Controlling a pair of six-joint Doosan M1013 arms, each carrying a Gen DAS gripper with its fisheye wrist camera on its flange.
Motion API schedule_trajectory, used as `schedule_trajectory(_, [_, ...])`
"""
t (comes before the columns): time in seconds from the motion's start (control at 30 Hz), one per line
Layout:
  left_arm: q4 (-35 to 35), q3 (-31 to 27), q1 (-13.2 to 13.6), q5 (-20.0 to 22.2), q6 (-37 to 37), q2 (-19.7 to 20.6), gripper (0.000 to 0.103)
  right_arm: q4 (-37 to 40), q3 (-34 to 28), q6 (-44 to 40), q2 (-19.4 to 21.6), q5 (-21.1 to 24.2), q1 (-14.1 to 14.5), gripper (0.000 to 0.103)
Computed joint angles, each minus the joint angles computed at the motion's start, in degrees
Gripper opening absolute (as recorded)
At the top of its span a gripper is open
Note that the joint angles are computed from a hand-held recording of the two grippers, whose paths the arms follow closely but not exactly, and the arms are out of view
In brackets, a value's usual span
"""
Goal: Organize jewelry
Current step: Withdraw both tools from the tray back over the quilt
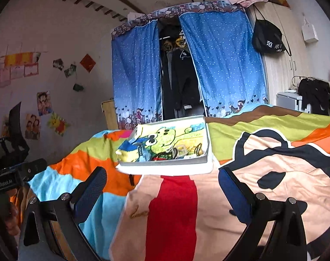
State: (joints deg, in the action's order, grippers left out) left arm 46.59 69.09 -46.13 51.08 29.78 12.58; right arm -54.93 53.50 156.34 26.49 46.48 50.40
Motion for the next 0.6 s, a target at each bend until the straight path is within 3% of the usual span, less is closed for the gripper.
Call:
schedule_trajectory(0.2, [-5.03, 3.79, 0.38, -0.06, 1.15, -2.39, 0.101, 5.35, -0.74, -4.79, 0.62, 1.12, 0.89, 0.103])
schedule_trajectory(0.33, [-8.18, 4.37, 0.41, 3.88, 2.21, -2.6, 0.101, 9.47, -2.41, -8.71, 1.73, 3.66, 1.27, 0.103])
schedule_trajectory(0.6, [-10.57, 3.15, 0.18, 10.89, 2.1, -1.16, 0.101, 16.92, -8.44, -16.54, 5.45, 13.01, 1.05, 0.103])
